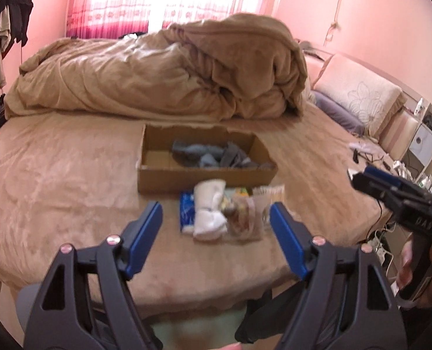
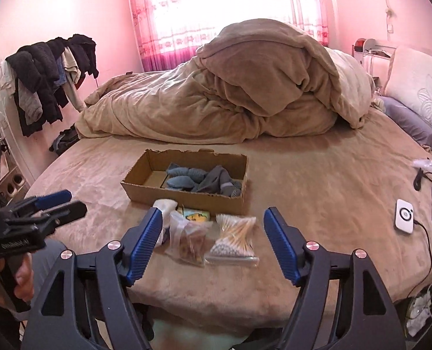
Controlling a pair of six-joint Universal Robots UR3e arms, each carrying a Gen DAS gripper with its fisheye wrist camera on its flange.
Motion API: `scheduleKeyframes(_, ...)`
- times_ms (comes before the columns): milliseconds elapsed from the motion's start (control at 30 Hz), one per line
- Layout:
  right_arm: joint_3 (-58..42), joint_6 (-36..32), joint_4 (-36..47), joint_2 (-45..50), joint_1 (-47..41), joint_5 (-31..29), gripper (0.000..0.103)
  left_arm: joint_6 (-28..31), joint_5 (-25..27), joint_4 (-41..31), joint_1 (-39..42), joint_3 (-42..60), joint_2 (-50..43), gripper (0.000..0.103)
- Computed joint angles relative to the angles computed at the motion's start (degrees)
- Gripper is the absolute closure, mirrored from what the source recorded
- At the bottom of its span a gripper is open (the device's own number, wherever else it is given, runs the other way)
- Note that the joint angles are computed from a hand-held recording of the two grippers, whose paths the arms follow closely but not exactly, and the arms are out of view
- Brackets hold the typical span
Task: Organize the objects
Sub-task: 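Move both tools back toward the remaining items beside the box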
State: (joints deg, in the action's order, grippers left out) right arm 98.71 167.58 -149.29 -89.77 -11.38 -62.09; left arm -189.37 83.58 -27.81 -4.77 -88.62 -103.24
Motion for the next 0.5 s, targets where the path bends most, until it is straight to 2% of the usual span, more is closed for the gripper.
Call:
scheduleKeyframes(267, 2.36, -1.44, -1.78, 2.72, 0.13, -1.85, 0.028, -0.69, 1.33, 4.44, -1.8, -2.48, -5.37, 0.026)
scheduleKeyframes(500, -0.64, -2.36, -2.86, 10.51, 1.62, -3.68, 0.028, 0.62, 2.84, 4.36, -3.31, 3.15, -13.37, 0.026)
